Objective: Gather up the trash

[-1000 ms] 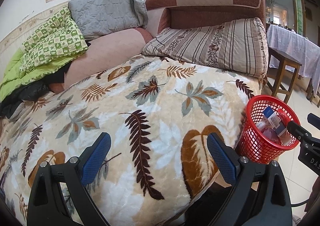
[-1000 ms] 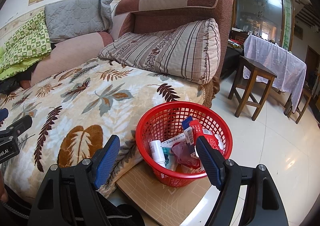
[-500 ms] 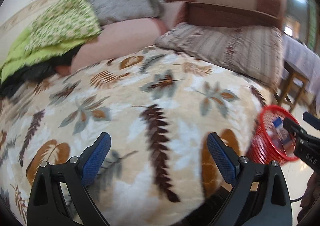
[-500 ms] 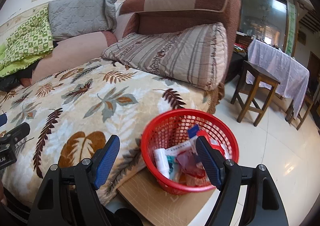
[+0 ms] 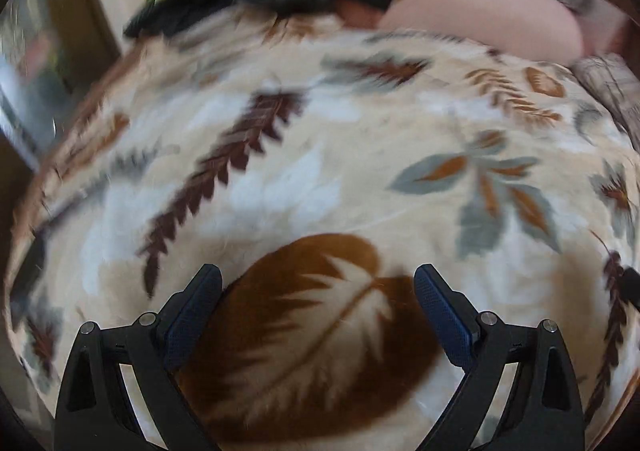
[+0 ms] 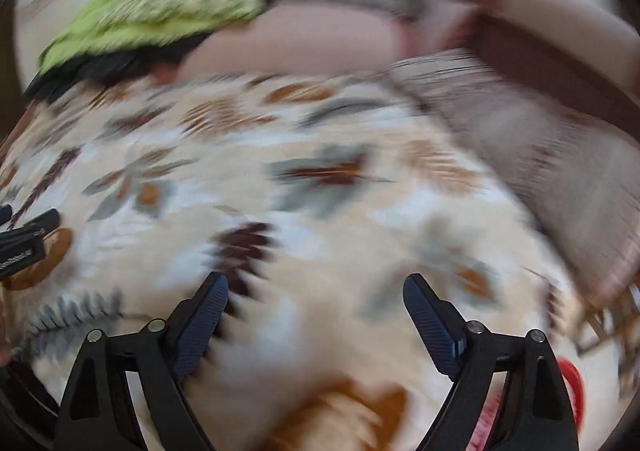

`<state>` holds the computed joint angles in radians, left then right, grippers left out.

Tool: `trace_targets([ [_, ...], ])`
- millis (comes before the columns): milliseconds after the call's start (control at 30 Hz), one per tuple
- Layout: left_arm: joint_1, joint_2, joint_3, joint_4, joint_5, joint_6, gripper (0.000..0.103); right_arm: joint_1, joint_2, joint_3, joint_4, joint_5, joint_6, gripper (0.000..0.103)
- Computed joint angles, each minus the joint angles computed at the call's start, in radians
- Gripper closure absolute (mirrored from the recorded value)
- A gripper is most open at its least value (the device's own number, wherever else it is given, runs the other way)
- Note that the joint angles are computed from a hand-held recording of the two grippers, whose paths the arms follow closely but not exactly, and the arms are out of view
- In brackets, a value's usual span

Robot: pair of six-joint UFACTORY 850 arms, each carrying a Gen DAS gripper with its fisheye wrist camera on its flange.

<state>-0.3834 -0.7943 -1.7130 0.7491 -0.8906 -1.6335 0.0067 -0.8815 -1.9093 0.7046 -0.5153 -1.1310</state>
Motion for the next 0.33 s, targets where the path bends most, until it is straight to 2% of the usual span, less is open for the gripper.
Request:
trace_targets([
  [100,0.024,-0.020,-0.013,-0.022,-0.001,0.004,0.007,0.066,-0.167,-0.252,-0.131,-0.172,0.170,0.011],
  [167,0.027,-0.029,-0.017,-0.003,-0.001,0.000,0.005,0.093,-0.257,-0.387,-0.135,-0.242,0.242,0.011],
  [233,0.026,-0.040,-0.024,0.015,-0.002,0.005,0.004,0.123,-0.340,-0.509,-0.175,-0.237,0.343,0.011],
  [300,0.033,-0.047,-0.031,0.007,0.009,0.010,0.002,0.145,-0.456,-0.695,-0.265,-0.272,0.485,0.010],
  [333,0.035,-0.049,-0.034,0.007,0.009,0.011,0.000,0.161,-0.499,-0.754,-0.356,-0.250,0.568,0.002],
])
